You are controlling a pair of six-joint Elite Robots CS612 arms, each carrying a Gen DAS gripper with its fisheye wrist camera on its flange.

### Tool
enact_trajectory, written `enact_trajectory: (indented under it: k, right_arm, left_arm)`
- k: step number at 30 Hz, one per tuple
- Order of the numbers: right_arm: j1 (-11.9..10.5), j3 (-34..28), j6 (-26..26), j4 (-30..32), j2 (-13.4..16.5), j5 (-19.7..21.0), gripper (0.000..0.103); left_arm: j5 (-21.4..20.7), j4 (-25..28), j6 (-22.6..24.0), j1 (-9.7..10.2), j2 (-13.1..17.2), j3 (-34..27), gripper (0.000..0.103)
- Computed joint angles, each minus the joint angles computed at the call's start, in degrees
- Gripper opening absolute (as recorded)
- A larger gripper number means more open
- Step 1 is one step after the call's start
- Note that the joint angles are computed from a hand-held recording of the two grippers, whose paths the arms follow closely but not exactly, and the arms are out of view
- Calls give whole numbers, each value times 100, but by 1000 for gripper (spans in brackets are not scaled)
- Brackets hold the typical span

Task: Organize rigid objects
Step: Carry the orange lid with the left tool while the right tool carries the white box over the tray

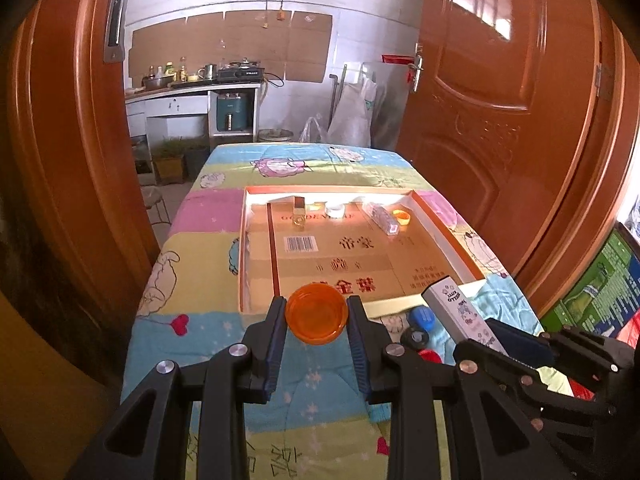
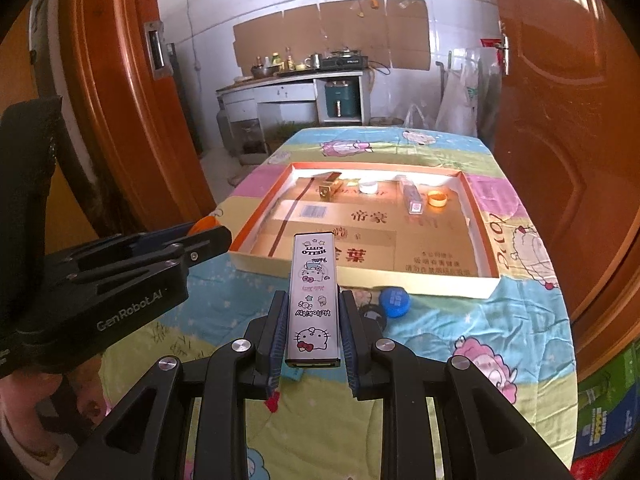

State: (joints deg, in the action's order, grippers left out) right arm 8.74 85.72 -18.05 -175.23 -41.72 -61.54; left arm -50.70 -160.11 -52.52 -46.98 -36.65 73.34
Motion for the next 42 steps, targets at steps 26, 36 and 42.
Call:
enact_trajectory:
  k: [26, 36, 42]
  right_arm:
    - [35, -1054, 175, 607, 491, 283, 25]
    - [77, -1512, 118, 1035, 704, 225, 25]
    - [84, -1794, 120, 1236, 851, 247, 25]
  left_arm:
    - [2, 829, -115, 293, 280, -733, 30]
    - [-242, 988, -241, 454, 440, -978, 30]
    - [-377, 1031, -248, 545, 523, -1111, 30]
